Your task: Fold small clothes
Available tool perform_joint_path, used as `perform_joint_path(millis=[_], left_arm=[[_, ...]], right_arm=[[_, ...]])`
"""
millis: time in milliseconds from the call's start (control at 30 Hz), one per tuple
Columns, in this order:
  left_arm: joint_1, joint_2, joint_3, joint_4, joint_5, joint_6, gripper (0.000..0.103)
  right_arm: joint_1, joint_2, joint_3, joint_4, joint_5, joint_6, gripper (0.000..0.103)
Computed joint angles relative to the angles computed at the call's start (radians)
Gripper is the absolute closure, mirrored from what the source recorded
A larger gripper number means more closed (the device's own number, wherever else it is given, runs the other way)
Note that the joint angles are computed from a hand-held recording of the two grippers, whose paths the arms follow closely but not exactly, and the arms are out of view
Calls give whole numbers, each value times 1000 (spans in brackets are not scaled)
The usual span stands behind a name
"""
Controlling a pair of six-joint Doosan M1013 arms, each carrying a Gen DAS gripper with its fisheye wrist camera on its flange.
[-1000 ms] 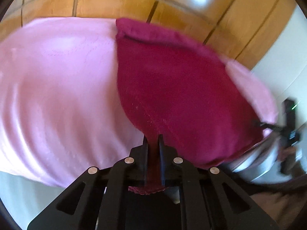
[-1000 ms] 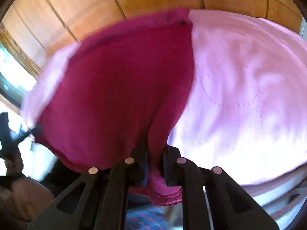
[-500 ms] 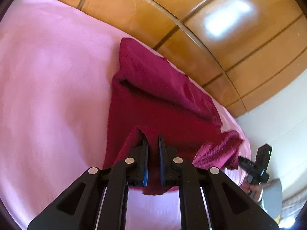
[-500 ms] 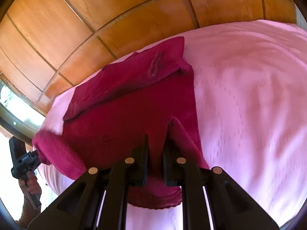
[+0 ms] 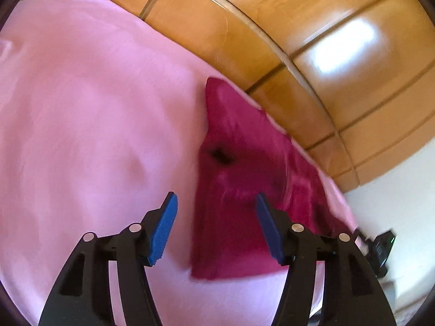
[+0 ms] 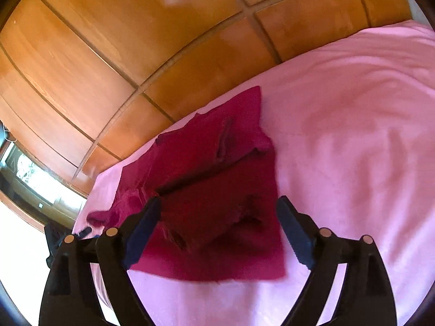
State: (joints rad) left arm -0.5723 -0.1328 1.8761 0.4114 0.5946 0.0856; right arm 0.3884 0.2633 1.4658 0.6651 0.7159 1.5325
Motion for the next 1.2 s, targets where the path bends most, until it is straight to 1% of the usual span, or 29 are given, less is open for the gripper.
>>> perform_joint_path(millis=[67,100,133,200,267,300,333,367,400,433,500,533,567,600,633,667,700,767,833,933,1033,1133,1200], left_arm=[[-23,-15,23,-2,-4,13,45],[-47,-26,39,2,-2,7,45],[-57,-28,48,-5,-6,14,45],[-75,-23,54,-22,-9,41,45],[-90,-8,41,4,13,33,45],[-88,-4,36,3,8,36,45],[-83,1,33,-5,-4,40,45],[-81,2,31,0,-10,33,45],[-79,5,28,24,-6,10,45],[-80,7,26,37,-3,-3,45],[-68,14,23,7,-17,20,45],[-64,21,18,-12,-13,39,47],[-62,30,9,-30,-1,66,57],[-61,39,-2,-48,14,99,66],[-58,41,-7,-78,20,141,76],[-60,40,-11,-84,30,153,78],[-67,34,-9,-58,40,136,79],[-77,20,-6,-25,48,121,83],[-85,3,3,-10,37,114,85],[-97,-5,1,-8,41,122,85],[-123,-17,3,-4,64,126,86],[-158,-44,22,-12,89,111,86],[-189,-64,38,-24,111,97,86]], right_arm=[[-3,-23,36,-16,-2,-1,16],[-3,-29,49,-26,1,2,16],[3,-36,62,-69,2,23,16],[17,-37,70,-133,1,45,17],[23,-26,62,-145,12,37,18],[23,-20,59,-119,20,16,18],[21,-19,59,-84,20,-5,15],[18,-22,64,-58,14,-24,11],[18,-27,69,-42,-1,-43,4],[22,-30,69,-60,-15,-50,3],[40,-24,54,-189,-34,-10,5],[43,-15,43,-216,-26,-3,16],[47,4,22,-243,3,8,26],[50,14,10,-258,22,12,49],[55,21,1,-271,36,10,67],[69,23,-7,-336,38,42,70],[75,20,-8,-355,39,49,79],[75,4,2,-342,28,43,85],[67,-18,20,-297,18,17,92],[50,-58,55,-224,27,-30,94],[45,-85,81,-204,43,-40,94],[43,-111,113,-207,91,-56,95],[50,-129,135,-243,139,-41,95]])
